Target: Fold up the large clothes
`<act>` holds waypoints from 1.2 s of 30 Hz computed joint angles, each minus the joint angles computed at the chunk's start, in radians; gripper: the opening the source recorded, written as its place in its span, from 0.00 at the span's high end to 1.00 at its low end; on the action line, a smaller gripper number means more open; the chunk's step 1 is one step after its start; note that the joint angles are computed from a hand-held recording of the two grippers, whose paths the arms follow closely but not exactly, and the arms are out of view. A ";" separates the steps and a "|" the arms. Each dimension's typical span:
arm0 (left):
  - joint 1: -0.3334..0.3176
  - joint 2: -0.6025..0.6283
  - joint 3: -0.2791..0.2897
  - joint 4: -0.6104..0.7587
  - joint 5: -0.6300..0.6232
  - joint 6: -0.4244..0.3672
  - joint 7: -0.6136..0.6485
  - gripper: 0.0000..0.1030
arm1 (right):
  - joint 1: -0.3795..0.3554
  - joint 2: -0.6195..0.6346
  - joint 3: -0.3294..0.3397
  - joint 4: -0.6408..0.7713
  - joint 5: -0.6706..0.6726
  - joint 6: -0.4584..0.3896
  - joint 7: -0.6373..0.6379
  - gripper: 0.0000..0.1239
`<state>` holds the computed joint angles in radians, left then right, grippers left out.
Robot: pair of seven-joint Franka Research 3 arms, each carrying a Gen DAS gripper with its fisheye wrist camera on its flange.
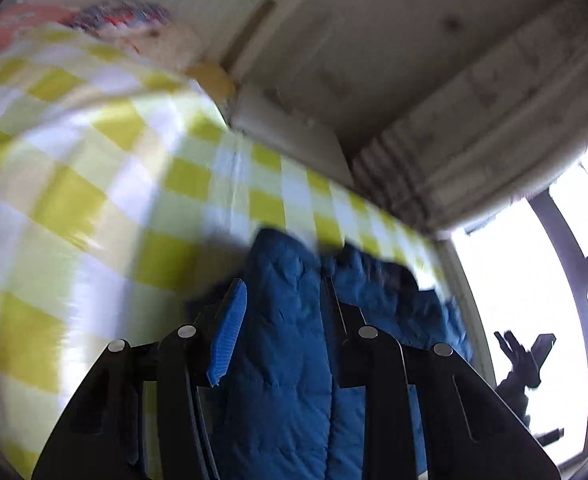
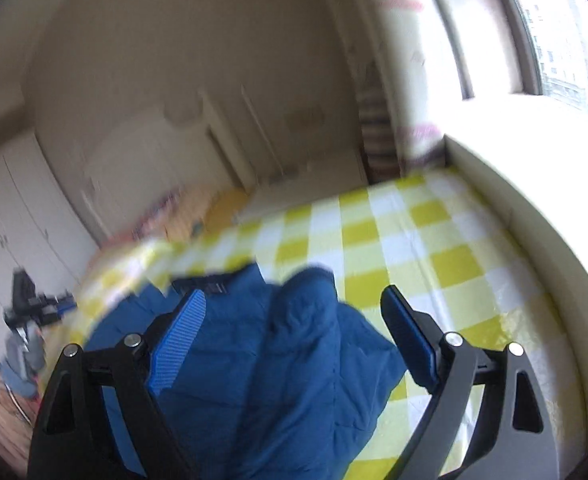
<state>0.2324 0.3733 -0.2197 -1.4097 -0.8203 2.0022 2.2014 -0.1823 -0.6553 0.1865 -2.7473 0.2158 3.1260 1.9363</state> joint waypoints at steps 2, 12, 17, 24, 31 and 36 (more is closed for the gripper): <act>-0.034 0.059 -0.005 0.059 0.068 -0.035 -0.015 0.77 | 0.011 0.099 -0.017 0.070 -0.036 -0.075 -0.043 0.28; -0.051 0.336 -0.086 0.394 0.165 -0.125 -0.175 0.77 | 0.119 0.326 -0.124 0.245 -0.099 -0.231 -0.110 0.29; -0.075 0.351 -0.097 0.421 0.231 -0.121 -0.176 0.77 | 0.180 0.345 -0.173 0.218 -0.041 -0.179 -0.133 0.29; -0.097 0.302 -0.089 0.358 0.293 0.025 -0.140 0.77 | 0.139 0.329 -0.136 0.209 -0.062 -0.187 -0.092 0.29; -0.106 0.374 -0.098 0.474 0.372 -0.086 -0.085 0.04 | 0.167 0.332 -0.164 0.201 -0.034 -0.170 -0.113 0.29; -0.103 0.317 -0.105 0.360 0.346 0.007 -0.023 0.32 | 0.138 0.329 -0.137 0.202 -0.059 -0.177 -0.095 0.32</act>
<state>0.1290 0.6901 -0.3252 -1.0499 -0.4741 2.0095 2.1779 -0.0441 -0.3264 0.0492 -2.5455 0.1568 2.9494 1.8418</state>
